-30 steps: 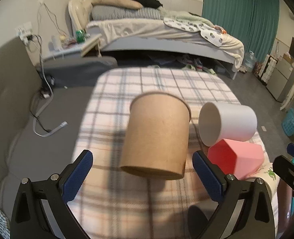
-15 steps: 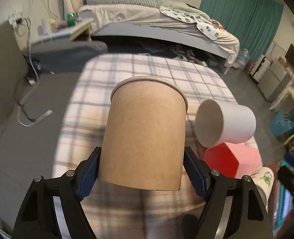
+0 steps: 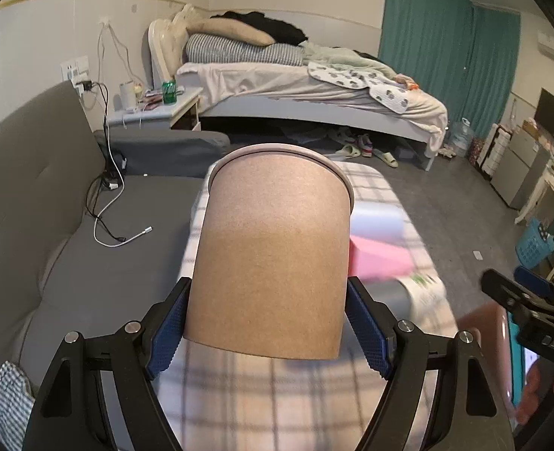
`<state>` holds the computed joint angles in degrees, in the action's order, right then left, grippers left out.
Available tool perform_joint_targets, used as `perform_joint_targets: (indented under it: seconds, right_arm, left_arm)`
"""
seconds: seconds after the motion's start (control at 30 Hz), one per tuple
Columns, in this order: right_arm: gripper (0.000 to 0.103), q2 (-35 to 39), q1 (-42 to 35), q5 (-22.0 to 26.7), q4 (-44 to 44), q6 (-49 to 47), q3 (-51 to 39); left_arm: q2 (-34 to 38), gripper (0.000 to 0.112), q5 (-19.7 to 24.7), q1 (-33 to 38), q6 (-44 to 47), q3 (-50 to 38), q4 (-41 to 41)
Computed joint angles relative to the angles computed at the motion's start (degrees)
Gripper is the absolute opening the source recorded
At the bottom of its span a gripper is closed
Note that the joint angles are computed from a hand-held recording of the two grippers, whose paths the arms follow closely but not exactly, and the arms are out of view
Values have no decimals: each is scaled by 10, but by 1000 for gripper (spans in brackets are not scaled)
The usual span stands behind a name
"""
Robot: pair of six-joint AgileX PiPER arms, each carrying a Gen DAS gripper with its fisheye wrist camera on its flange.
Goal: Flip cup upside down
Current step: 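Lift the tan cup with the left tool and turn it toward the right tool, then close the right tool on the tan cup while the left tool releases it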
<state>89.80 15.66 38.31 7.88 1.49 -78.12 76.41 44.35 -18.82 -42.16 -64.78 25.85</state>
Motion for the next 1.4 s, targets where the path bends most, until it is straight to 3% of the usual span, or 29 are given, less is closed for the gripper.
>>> perform_joint_targets:
  seconds: [0.1, 0.2, 0.4, 0.47, 0.7, 0.9, 1.2, 1.4]
  right_arm:
    - [103, -59, -1, -8, 9, -5, 67]
    - [103, -114, -5, -16, 6, -5, 134]
    - [103, -172, -43, -20, 39, -44, 225]
    - [103, -175, -54, -21, 51, -59, 238]
    - [103, -151, -87, -20, 103, -112, 238]
    - [103, -140, -76, -20, 88, -93, 229]
    - [103, -184, -33, 5, 3, -1, 211]
    - [103, -225, 26, 27, -82, 101, 208]
  left_arm:
    - [-26, 81, 28, -80, -92, 35, 48]
    - [-32, 81, 26, -144, -172, 81, 66]
    - [27, 81, 15, -236, -300, 131, 105]
    - [56, 81, 32, -259, -323, 126, 134]
    - [88, 84, 4, -263, -335, 133, 139]
    - [111, 87, 9, -251, -255, 121, 75]
    - [32, 87, 38, -296, -254, 153, 56]
    - [-53, 87, 74, -356, -310, 186, 79]
